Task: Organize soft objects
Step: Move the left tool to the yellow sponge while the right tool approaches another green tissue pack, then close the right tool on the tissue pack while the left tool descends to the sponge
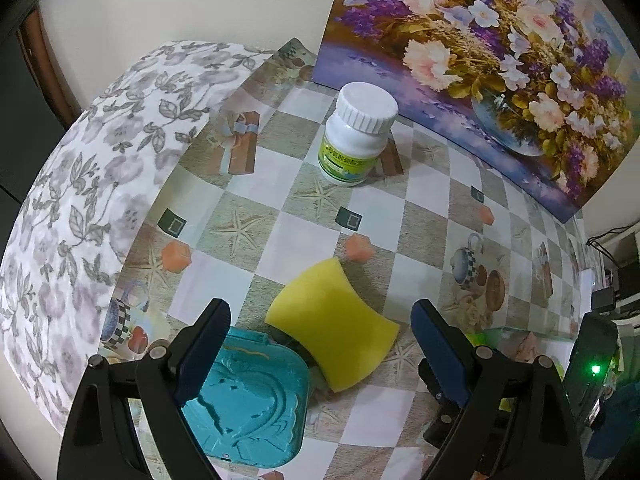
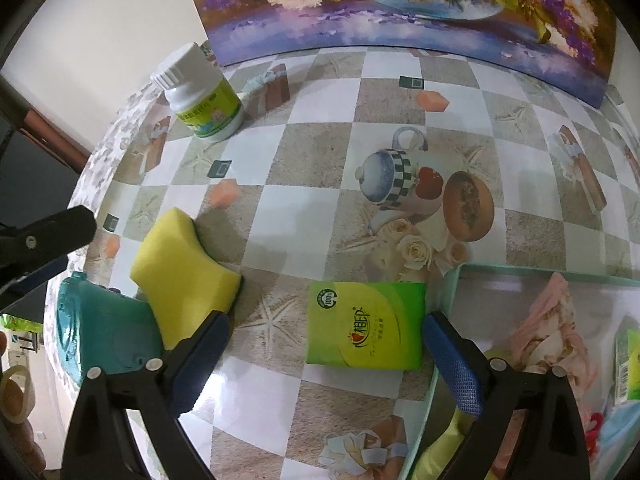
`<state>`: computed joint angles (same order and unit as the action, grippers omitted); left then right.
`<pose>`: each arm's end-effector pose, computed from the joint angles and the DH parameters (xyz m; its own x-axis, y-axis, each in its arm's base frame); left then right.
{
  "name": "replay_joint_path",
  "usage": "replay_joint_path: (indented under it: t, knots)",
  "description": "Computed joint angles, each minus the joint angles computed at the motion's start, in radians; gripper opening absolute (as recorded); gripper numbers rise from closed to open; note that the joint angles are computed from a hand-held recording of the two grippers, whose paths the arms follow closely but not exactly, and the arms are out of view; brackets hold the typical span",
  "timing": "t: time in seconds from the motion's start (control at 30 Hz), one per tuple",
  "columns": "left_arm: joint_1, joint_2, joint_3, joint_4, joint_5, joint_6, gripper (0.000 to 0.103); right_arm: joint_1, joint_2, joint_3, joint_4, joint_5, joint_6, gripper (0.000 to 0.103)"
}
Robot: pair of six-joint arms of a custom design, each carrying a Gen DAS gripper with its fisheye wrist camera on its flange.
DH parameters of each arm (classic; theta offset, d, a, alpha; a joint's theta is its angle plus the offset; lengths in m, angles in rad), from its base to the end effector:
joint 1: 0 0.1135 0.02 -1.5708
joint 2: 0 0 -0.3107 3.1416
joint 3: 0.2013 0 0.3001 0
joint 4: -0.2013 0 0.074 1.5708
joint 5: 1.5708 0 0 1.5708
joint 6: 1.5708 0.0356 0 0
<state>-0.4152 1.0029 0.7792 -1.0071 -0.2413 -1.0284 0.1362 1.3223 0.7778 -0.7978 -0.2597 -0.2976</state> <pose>0.1765 -0.0685 0.2664 -0.7183 -0.5922 -0.3651 -0.5743 0.8010 -0.1693 0.2472 0.0431 0.2081 -0.8672 -0.4049 -0.2899 -0.4635 0.8691 0.1727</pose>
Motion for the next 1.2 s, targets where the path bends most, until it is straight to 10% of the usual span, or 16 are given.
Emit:
replay_joint_path:
  t: [0.87, 1.2]
  knots:
    - [-0.013, 0.013, 0.006, 0.003, -0.008, -0.001, 0.092, 0.031, -0.001, -0.008, 0.023, 0.023, 0.035, 0.094]
    - [-0.016, 0.036, 0.001, 0.001, -0.014, 0.013, 0.092, 0.130, 0.001, -0.060, 0.080, 0.185, 0.023, 0.069]
